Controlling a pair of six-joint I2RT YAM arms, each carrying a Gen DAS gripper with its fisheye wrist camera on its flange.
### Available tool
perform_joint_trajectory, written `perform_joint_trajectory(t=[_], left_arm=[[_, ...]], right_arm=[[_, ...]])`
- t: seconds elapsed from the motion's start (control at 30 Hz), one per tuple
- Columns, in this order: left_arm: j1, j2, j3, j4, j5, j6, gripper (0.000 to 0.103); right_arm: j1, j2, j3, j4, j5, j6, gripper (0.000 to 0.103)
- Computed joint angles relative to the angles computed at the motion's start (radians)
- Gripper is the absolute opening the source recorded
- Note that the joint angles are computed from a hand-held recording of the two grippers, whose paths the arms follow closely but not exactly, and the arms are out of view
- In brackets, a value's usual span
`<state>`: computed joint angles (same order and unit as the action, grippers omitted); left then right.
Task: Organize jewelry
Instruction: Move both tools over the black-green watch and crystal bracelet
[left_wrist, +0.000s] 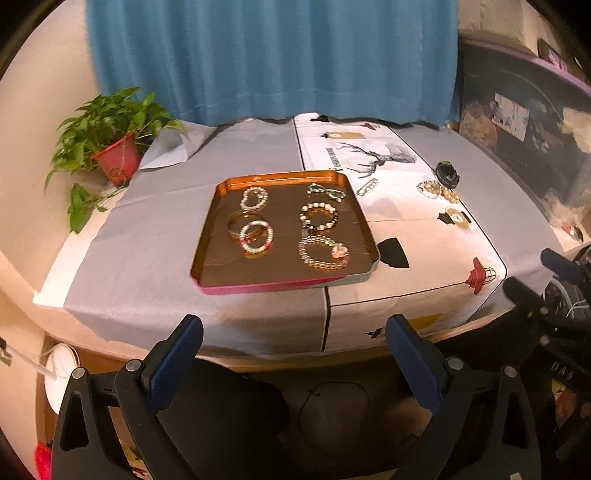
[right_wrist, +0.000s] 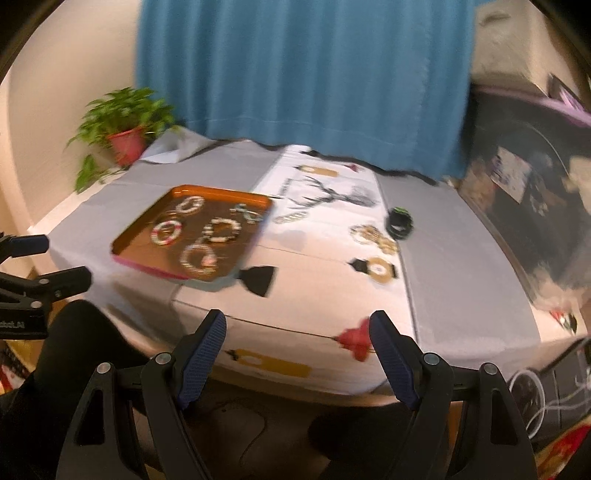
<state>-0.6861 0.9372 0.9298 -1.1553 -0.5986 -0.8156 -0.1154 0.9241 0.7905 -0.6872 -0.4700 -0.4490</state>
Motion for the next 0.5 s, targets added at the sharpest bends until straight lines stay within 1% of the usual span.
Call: perform_joint_trajectory(t=[0.13, 0.27, 0.3, 0.43, 0.47, 0.5], left_arm=[[0.076, 0.094, 0.034, 0.105, 0.049, 0.123, 0.098], [0.144, 0.248, 0.107, 0.225, 0.109, 0.253, 0.098], [0.152, 0.279, 0.123, 0.244, 0.121, 0.27, 0.098], [0.22, 0.478, 0.256, 0.344, 0.195, 0.381, 0.098], [0.243, 0.556, 0.319, 0.371, 0.226, 0.42, 0.098], [0.255, 0.599, 0.355, 0.386, 0.246, 0.444, 0.098]], right_arm=[[-0.087, 0.138, 0.026, 0.068, -0.009, -0.018, 0.08], [-0.149, 0.292, 0.078, 0.147, -0.008, -0.02, 0.08], [-0.162, 0.332, 0.094, 0.172, -0.005, -0.018, 0.08], [-0.182, 0.504, 0.189, 0.248, 0.013, -0.008, 0.08], [-0.183, 0.562, 0.228, 0.267, 0.014, -0.003, 0.081], [-0.179, 0.624, 0.274, 0.285, 0.014, 0.004, 0.081]])
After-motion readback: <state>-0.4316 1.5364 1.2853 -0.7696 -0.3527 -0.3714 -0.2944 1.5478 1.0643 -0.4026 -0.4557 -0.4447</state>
